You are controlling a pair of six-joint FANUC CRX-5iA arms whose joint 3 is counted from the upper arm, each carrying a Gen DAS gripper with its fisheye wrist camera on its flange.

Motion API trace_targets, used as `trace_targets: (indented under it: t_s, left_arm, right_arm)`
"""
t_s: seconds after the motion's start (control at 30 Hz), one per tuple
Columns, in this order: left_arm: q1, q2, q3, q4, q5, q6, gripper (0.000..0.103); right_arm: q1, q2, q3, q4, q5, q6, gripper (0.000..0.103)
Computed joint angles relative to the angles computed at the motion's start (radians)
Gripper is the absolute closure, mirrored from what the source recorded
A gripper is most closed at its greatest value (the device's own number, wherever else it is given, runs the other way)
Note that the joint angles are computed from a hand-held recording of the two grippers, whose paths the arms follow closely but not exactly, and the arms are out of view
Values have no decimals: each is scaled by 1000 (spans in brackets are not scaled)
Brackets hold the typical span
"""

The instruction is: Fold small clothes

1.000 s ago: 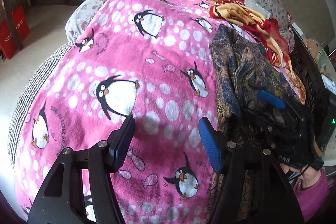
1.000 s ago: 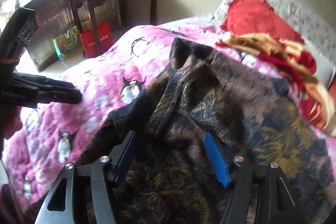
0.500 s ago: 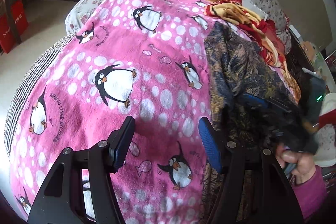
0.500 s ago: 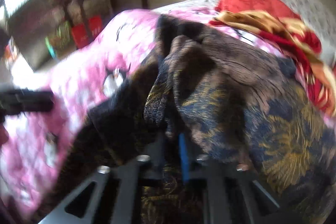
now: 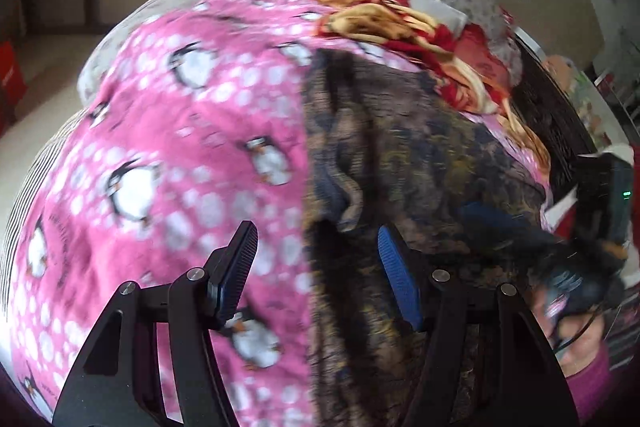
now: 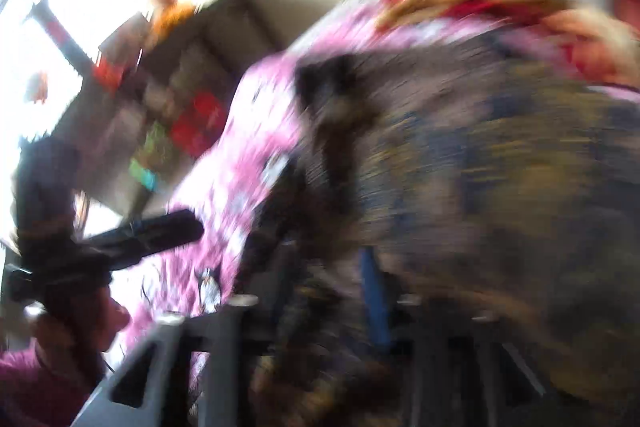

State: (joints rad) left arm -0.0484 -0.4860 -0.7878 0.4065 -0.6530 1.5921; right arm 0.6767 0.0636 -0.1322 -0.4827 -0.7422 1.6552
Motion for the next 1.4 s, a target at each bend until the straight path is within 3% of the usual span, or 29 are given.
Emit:
trace_targets:
  t_s: [0.1,0.2,0.27,0.37,0.43,0.53,0.6,0.7,0.73,0.87,0.93,1.03,1.13,1.2,1.3,1.4]
  left_arm:
    - [-60,87,47,9,36,-6,40]
    - [-105,181,89,8,68,-7,40]
    - [-131,246,143,-89,65,92,40]
    - [-139,331,186,-136,61,146,40]
    - [-158,340,217,-210,59,208,40]
    - [-187,359,284,-301,-21,276,39]
    - [-181,325,262,-263,-29,259,39]
    - [-174,233,202,-235,-37,238,39]
    - [-177,198,185,-250,-47,254,39]
    - [-171,87,106,-227,-99,281,39]
    - [-168,12,57,-202,-128,284,39]
    - [-186,-77,28,-218,-201,300,39]
    - [-211,-170,6,-251,-279,351,39]
    - [-216,-230,-22,-232,-329,361,39]
    - [-291,-273,-37,-264,-373,451,39]
    - [-378,-265,-35,-303,-392,530,39]
  right_arm:
    - [-44,-142,-160,228,126,-208,49]
    - [-110,-165,-229,442,129,-405,50]
    - [-174,-149,-264,563,157,-531,59]
    - [-282,-63,-194,491,170,-522,73]
    - [-311,-30,-167,453,215,-526,74]
    - [-291,-8,-139,510,171,-566,72]
    - [-296,-36,-125,457,121,-491,70]
    - [-318,-134,-133,313,-20,-313,41]
    - [-318,-176,-161,303,-60,-289,37]
    - [-344,-267,-246,204,-195,-215,37]
    - [-334,-332,-316,209,-203,-244,37]
    - [-383,-434,-361,114,-269,-168,37]
    - [-469,-502,-341,29,-440,-35,37]
    - [-472,-550,-348,46,-503,-14,36]
    - [-380,-674,-435,173,-473,-117,27]
    - [-375,-703,-512,166,-421,-162,27]
